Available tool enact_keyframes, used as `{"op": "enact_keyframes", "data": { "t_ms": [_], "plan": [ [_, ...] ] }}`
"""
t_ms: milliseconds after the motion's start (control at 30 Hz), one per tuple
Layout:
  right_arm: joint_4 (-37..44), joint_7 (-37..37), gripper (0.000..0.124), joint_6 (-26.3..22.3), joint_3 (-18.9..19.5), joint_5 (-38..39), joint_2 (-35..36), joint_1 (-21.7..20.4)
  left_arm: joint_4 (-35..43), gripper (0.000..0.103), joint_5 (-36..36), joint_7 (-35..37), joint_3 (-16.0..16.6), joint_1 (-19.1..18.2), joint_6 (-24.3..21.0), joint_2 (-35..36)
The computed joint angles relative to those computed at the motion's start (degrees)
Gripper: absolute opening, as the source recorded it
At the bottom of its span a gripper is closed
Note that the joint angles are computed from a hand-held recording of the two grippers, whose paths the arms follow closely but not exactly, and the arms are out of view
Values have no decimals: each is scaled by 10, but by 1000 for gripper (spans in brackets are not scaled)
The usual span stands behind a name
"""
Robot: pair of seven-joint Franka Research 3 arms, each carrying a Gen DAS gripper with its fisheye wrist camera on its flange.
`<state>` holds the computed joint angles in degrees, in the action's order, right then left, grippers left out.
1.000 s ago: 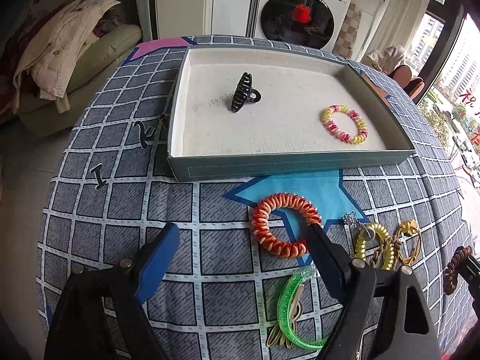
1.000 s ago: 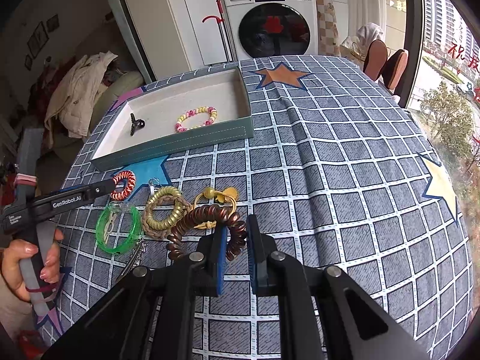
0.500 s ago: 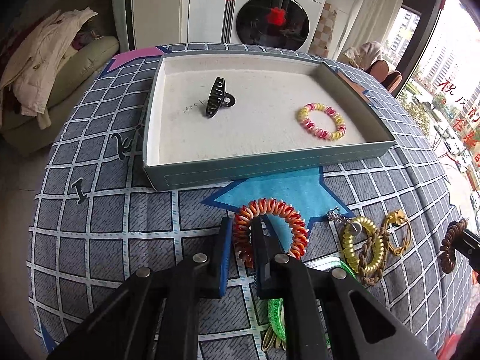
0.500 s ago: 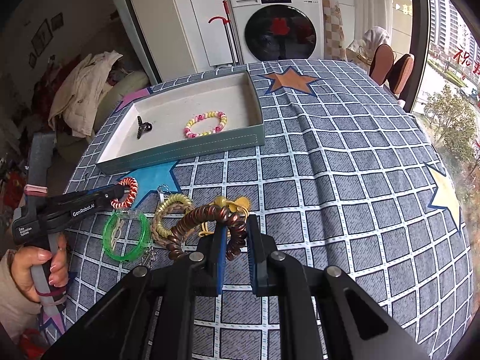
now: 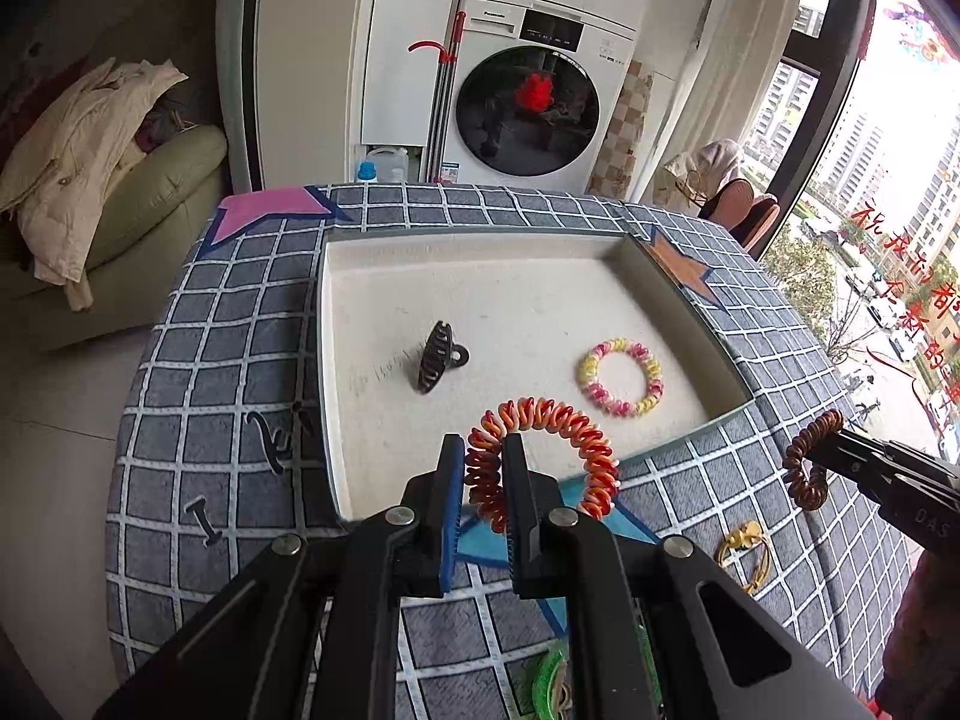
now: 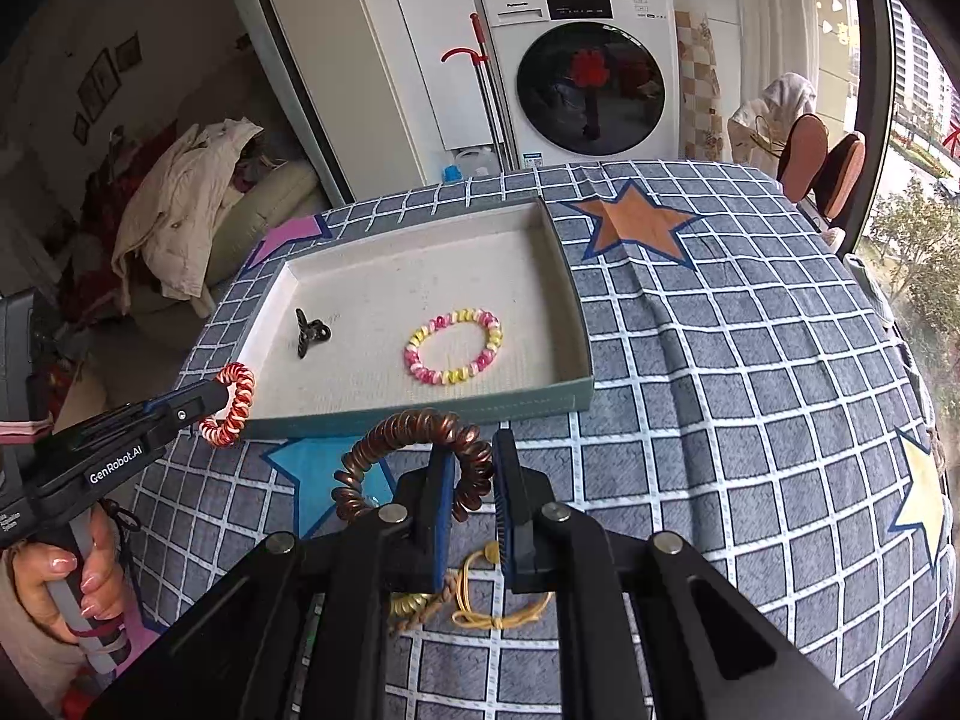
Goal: Organize jewelry
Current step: 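Grasp the orange coiled hair tie with the left gripper, then carry both coiled hair ties into the tray and open both grippers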
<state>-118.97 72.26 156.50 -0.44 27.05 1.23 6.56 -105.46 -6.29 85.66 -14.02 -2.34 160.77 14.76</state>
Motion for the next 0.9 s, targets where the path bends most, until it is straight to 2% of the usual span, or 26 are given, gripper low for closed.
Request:
{"op": "enact_keyframes", "data": {
  "t_ms": [133,300,433,667,833,900],
  "plan": [
    [79,24,14,-21,1,-15,63,0,84,31,42,-17,16,-11,-49,58],
    [169,63,14,-44,1,-41,141,0,155,31,61,-17,12,-14,-96,115],
    [236,104,14,-60,-4,-69,199,3,199,31,93,-32,23,-33,-121,152],
    [301,157,14,-80,-14,-114,259,7,248,31,143,-66,40,-56,-139,194],
    [308,172,15,-87,-18,-146,275,14,247,31,182,-87,53,-70,-126,197],
    [299,174,16,-75,-20,-155,272,17,242,31,197,-93,57,-74,-117,196]
  ]
}}
